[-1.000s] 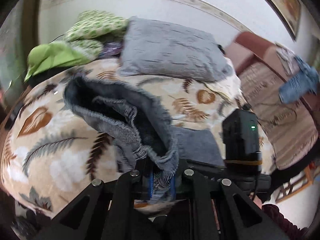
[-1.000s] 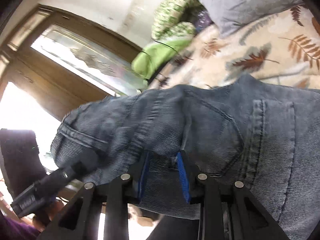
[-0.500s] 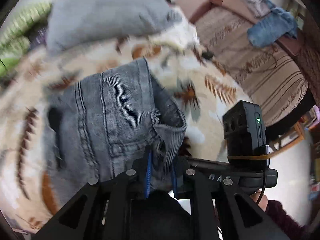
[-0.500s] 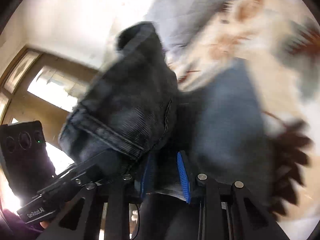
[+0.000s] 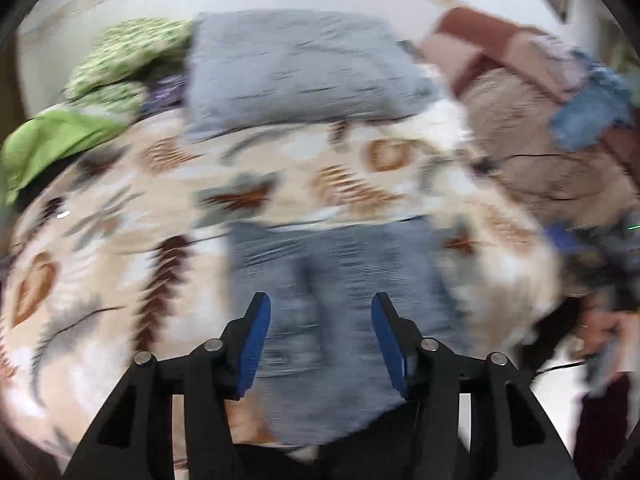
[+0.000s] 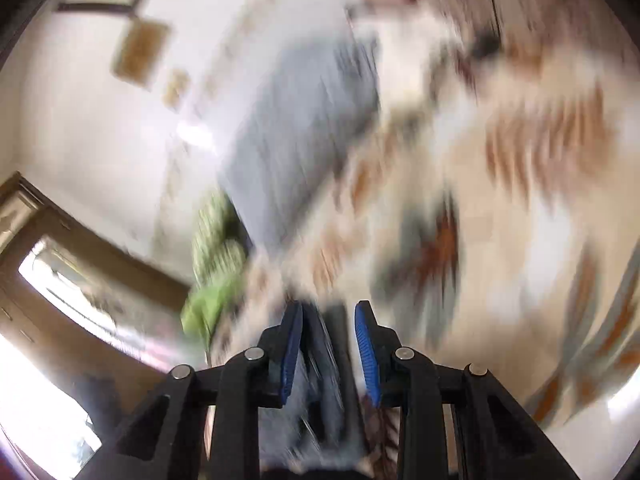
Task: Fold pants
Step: 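Lower the folded jeans onto the bed with both grippers and release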
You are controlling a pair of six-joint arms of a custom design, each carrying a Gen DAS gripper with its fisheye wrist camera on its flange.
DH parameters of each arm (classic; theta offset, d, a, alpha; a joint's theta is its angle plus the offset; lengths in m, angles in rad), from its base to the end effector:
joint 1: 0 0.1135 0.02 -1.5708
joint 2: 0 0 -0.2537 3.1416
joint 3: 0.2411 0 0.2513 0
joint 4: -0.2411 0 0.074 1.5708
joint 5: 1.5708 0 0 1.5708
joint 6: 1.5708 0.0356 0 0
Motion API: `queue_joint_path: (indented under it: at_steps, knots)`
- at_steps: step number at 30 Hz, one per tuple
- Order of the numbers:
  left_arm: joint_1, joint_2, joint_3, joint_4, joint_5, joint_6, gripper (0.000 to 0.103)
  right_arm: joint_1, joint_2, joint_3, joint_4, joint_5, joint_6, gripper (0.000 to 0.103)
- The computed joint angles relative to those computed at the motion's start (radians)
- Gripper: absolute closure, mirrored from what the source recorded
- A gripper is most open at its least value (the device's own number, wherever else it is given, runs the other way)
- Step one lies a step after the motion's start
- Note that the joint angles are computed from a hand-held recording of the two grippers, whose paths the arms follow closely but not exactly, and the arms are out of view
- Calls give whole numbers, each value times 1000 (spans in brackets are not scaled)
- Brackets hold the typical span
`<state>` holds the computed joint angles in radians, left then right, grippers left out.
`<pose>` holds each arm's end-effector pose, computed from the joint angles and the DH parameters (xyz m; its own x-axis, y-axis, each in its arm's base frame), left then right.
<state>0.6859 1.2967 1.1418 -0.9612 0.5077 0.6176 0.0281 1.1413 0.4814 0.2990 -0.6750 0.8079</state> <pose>0.2028 0.1436 0.2849 -0.7916 0.0060 -0.6110 0.0861 0.9911 -0.1018 0.2385 0.0290 0.2060 -0.6822 0.5454 -0.4870 -0.1638 0.5351 0.8288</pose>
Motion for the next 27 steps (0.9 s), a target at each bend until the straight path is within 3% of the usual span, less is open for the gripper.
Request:
queue_joint_path:
  at_steps: [2, 4, 8, 14, 17, 20, 22, 24, 27]
  knots:
    - [-8, 48, -16, 55, -61, -48, 49, 80, 0, 98, -108, 39, -34, 73]
    - [-28, 74, -36, 117, -110, -92, 49, 187, 57, 161, -140, 66, -46, 73]
    - [-99, 81, -57, 212, -177, -131, 49, 442, 281, 357, -198, 189, -89, 73]
    - [-179, 195, -27, 300, -226, -163, 49, 592, 568, 608, -203, 285, -99, 73]
    - [-208, 271, -48, 333, -261, -177, 49, 585, 700, 725, -287, 287, -106, 72]
    - [-239, 244, -167, 472, -314, -139, 47, 554, 753, 685, -279, 255, -116, 78]
    - [-248, 212, -229, 545, -326, -123, 46, 545, 771, 608, -174, 248, -126, 94]
    - [-235, 221, -194, 495, -308, -122, 46, 535, 771, 567, -103, 232, -126, 97]
    - [-189, 196, -140, 382, -272, -117, 46, 528, 714, 555, -164, 218, -97, 97]
